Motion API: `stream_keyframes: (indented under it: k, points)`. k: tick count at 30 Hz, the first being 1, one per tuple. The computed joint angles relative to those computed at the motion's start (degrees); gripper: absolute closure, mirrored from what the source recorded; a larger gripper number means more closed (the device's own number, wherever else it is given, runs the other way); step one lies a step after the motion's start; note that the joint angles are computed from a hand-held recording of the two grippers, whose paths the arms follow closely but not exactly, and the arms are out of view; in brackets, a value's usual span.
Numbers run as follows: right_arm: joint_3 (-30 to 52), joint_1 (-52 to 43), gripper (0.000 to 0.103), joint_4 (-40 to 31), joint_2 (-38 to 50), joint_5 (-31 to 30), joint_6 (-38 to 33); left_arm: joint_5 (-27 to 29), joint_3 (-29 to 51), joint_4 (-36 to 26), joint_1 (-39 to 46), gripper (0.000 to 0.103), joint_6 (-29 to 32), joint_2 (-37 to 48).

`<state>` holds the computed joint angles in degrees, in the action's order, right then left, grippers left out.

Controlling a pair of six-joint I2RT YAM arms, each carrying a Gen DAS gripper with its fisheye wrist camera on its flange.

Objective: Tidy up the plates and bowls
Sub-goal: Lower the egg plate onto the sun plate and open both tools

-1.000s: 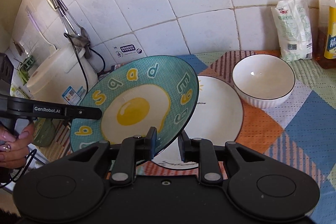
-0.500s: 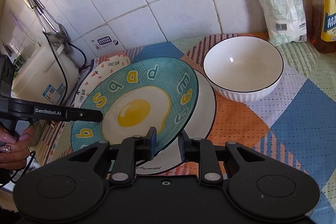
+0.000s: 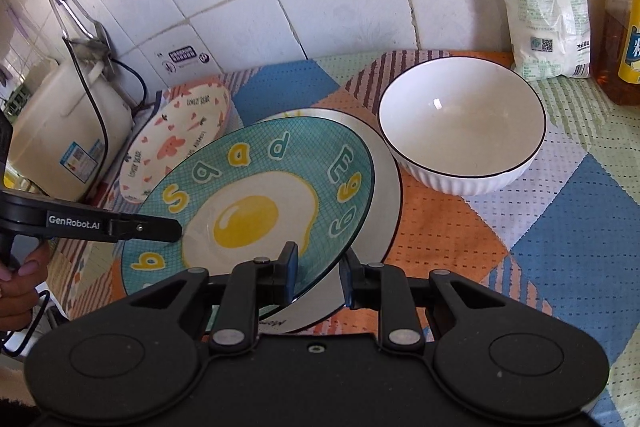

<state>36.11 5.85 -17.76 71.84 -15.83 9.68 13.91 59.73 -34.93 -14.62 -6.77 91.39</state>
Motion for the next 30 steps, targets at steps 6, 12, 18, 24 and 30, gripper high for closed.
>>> stream_keyframes:
  k: [6,12,18,24,30]
  points:
    - [8.95,-0.47,0.075,-10.14,6.24,-0.36,-7.57,1.02,0.57,-0.88,0.56,0.08,-4.63,1.64]
    - [16.8,7.85,0.061,-18.99,11.04,11.5,-5.36,0.9,2.2,-2.94,0.35,0.08,-5.43,2.82]
    - [19.63,15.26,0.053,-21.35,15.07,23.79,-4.45,-0.2,4.93,-5.48,-0.95,0.08,-4.37,5.06]
    - [19.1,17.89,0.048,-19.42,16.39,28.88,-2.88,-2.66,4.98,-5.48,-2.49,0.08,-4.22,5.03]
    - [16.9,19.48,0.048,-18.87,13.91,30.47,1.15,1.05,2.52,-6.73,1.21,0.082,-2.16,0.01]
